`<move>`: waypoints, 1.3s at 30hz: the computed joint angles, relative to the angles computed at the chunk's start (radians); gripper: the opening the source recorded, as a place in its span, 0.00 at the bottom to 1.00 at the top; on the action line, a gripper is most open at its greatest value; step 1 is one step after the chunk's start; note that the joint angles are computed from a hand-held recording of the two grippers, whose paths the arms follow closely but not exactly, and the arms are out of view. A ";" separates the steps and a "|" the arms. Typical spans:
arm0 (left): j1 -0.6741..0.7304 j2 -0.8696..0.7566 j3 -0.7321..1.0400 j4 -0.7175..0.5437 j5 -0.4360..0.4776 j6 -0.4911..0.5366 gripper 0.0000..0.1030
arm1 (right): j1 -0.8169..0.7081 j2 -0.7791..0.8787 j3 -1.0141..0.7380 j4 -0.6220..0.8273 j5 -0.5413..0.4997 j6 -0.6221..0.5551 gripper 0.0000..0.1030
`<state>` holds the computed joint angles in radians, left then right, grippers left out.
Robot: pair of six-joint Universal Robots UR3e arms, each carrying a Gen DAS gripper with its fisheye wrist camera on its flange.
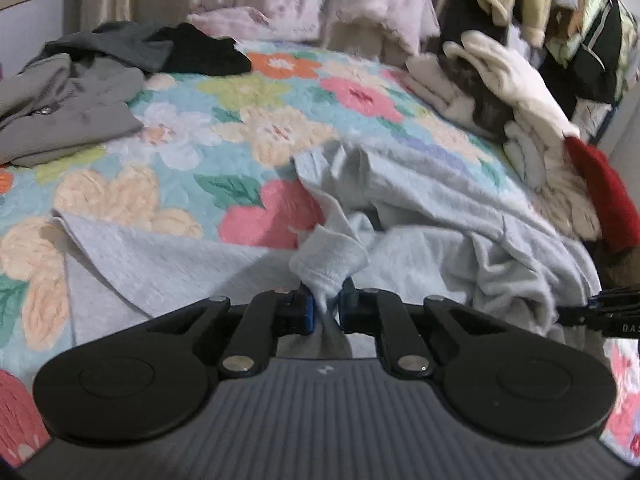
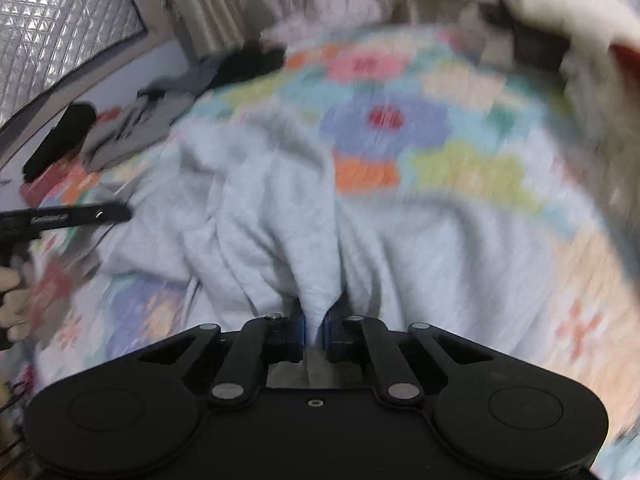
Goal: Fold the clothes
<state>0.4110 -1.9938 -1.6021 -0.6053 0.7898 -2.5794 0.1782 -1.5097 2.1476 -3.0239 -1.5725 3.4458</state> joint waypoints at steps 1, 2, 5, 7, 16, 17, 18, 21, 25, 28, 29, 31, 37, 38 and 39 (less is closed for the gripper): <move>0.001 -0.009 0.006 0.036 0.000 -0.026 0.09 | 0.003 -0.002 -0.005 -0.035 -0.048 -0.003 0.06; -0.006 -0.032 0.038 0.051 -0.003 -0.070 0.09 | 0.001 -0.002 -0.019 -0.057 -0.091 -0.014 0.06; -0.036 -0.108 0.155 0.084 -0.008 -0.205 0.09 | -0.055 -0.004 -0.113 -0.014 -0.105 -0.097 0.06; -0.067 -0.148 0.229 0.110 0.016 -0.248 0.09 | -0.067 0.016 -0.202 0.012 -0.136 -0.176 0.06; -0.087 -0.326 0.687 0.087 0.046 -0.477 0.09 | -0.154 0.062 -0.482 0.082 -0.085 -0.337 0.05; -0.085 -0.343 0.737 0.082 0.050 -0.503 0.09 | -0.165 0.051 -0.476 0.073 -0.055 -0.330 0.05; -0.080 -0.345 0.747 0.109 0.047 -0.534 0.09 | -0.175 0.030 -0.455 0.059 -0.018 -0.309 0.05; -0.061 -0.328 0.701 0.264 0.052 -0.634 0.09 | -0.199 -0.042 -0.346 -0.010 0.116 -0.234 0.06; -0.047 -0.290 0.569 0.409 0.135 -0.650 0.10 | -0.280 -0.115 -0.108 -0.190 0.480 -0.120 0.07; -0.067 -0.264 0.571 0.081 0.231 -0.457 0.15 | -0.205 0.014 -0.016 -0.341 0.521 -0.068 0.07; -0.074 -0.251 0.553 0.014 0.269 -0.412 0.15 | -0.162 0.067 -0.020 -0.358 0.477 -0.037 0.07; -0.066 -0.199 0.446 -0.031 0.297 -0.345 0.17 | -0.088 0.150 -0.025 -0.395 0.400 0.004 0.07; 0.012 0.113 0.013 0.019 0.238 -0.301 0.46 | -0.001 0.151 -0.022 -0.315 0.341 -0.020 0.08; 0.008 0.139 -0.015 0.014 0.217 -0.278 0.46 | 0.005 0.135 -0.019 -0.276 0.338 -0.035 0.08; 0.001 0.164 -0.040 0.009 0.195 -0.254 0.47 | 0.016 0.116 -0.010 -0.231 0.323 -0.044 0.08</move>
<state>0.4125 -1.8301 -1.6417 -0.5967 0.9852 -2.8335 0.1937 -1.3939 2.1377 -3.2553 -1.2491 3.4022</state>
